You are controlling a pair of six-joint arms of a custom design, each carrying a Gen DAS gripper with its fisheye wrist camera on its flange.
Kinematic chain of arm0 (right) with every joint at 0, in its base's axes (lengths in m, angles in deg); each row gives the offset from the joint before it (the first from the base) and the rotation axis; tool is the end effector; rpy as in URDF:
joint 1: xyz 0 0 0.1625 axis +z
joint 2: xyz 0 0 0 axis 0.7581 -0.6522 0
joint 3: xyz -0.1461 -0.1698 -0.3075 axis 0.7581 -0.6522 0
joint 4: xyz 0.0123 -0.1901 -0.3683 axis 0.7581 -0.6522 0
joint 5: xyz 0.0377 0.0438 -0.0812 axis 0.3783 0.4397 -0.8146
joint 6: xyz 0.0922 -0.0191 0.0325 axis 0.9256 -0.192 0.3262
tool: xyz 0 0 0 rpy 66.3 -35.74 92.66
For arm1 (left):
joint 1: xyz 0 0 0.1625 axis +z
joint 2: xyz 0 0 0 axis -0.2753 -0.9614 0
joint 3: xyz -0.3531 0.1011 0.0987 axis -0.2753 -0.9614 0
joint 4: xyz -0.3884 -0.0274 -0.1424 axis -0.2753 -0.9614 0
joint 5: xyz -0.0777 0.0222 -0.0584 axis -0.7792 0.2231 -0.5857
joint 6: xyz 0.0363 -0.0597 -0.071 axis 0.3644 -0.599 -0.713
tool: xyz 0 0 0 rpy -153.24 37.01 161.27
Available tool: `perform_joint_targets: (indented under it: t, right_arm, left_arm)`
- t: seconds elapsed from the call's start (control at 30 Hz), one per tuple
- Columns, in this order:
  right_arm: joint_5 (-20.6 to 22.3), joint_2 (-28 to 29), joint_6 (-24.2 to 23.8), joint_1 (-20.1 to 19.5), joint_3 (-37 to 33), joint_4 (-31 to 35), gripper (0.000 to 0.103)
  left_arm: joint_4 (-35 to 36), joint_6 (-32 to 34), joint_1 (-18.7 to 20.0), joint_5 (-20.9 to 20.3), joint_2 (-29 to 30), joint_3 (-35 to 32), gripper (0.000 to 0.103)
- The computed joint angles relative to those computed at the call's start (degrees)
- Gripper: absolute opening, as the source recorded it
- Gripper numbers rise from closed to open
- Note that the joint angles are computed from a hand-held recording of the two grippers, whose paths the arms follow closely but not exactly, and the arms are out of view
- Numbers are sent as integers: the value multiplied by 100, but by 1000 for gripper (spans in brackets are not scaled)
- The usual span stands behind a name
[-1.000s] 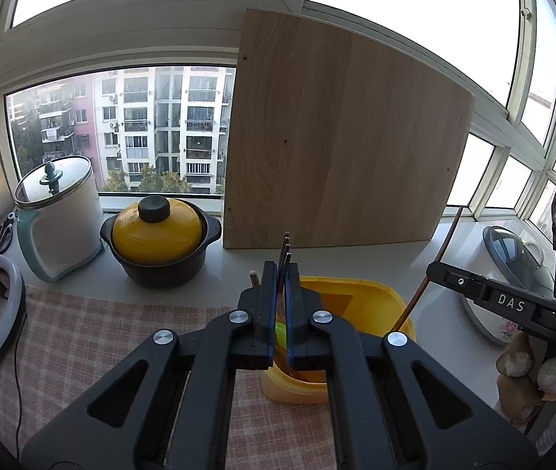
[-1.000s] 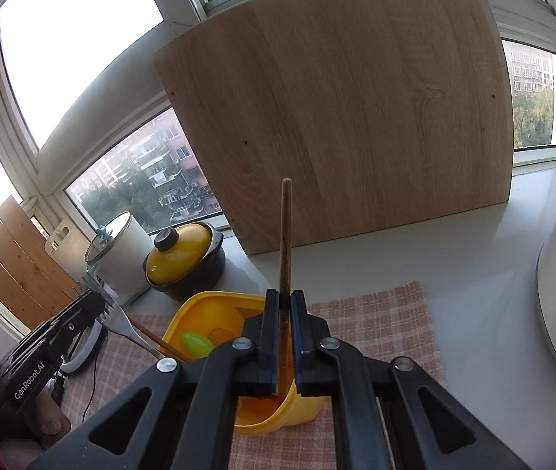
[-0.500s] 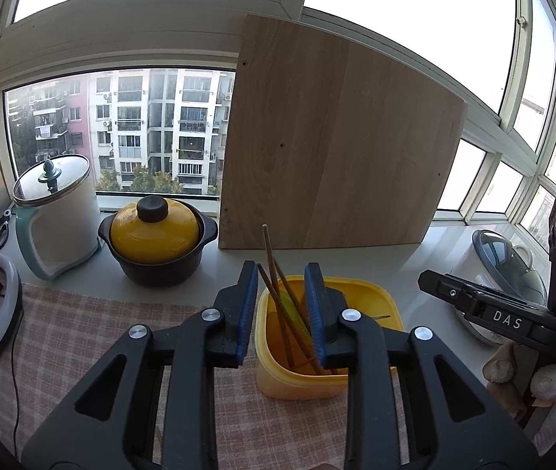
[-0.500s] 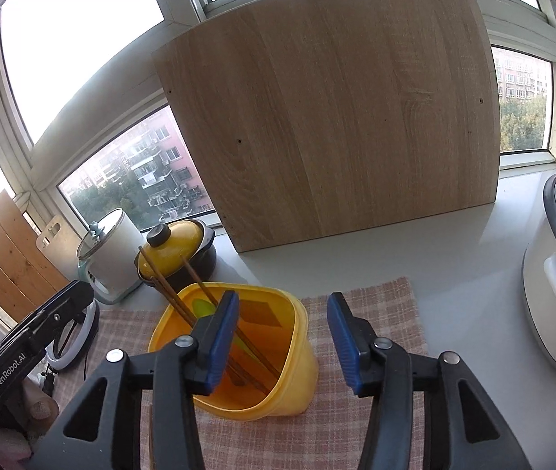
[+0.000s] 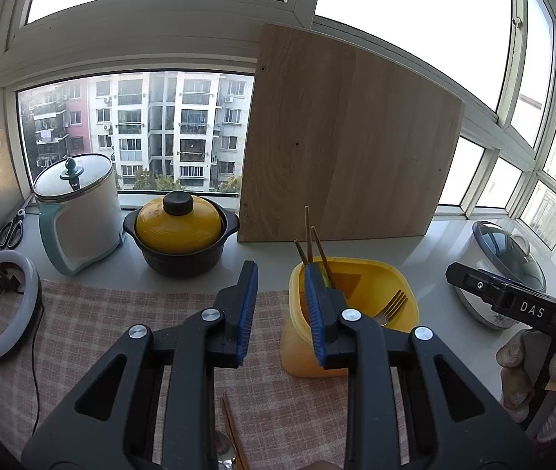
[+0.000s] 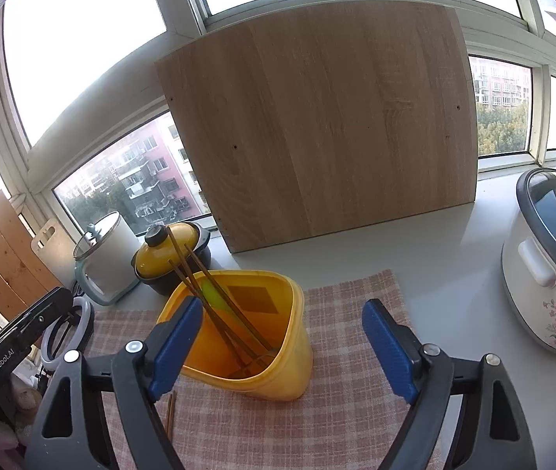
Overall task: Organize utensils
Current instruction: 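Open both grippers to drop fork and chopstick into the yellow container, then grasp a red-tipped chopstick with the left gripper while the right gripper grasps the metal spoon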
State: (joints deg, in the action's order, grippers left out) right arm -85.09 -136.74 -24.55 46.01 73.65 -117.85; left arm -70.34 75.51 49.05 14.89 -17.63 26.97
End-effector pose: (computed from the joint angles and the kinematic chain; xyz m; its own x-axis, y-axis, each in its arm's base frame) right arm 0.1364 -0.5554 0.5275 -0.8513 0.1434 0.5046 -0.3130 0.6331 -0.7080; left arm -0.5428 -0.5941 0.1447 -0.7850 0.3385 -0.5188 0.6087 0.5769 -0.5446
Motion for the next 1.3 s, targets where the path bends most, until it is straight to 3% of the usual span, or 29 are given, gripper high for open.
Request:
perform_joint_targets:
  t: [0.1, 0.17, 0.23, 0.57, 0.83, 1.03, 1.1, 1.3]
  right_arm:
    - [-352, -22, -178, 127, 187, -439, 95]
    - [-470, -51, -297, 181, 314, -742, 103]
    - [-483, -108, -373, 217, 421, -877, 103]
    - [-738, -294, -888, 312, 1025, -1191, 103]
    - [-301, -594, -511, 204, 1275, -196, 102]
    - [-130, -652, -201, 107, 1340, 608, 90]
    - [-69, -656, -125, 60, 1375, 781, 83]
    - [312, -668, 79, -88, 1396, 1401, 65]
  left_arm:
    - [120, -3, 41, 40, -235, 274, 25]
    - [285, -59, 77, 48, -405, 451, 36]
    - [463, -182, 116, 18, -581, 632, 47]
    - [1688, -955, 309, -173, -1243, 1448, 48]
    - [2096, -1632, 484, -659, -1533, 2028, 48]
    - [2224, -2077, 571, -1067, -1539, 2256, 46]
    - [2257, -2162, 591, -1184, -1506, 2261, 33]
    - [2334, -2331, 642, -1371, -1371, 2198, 18]
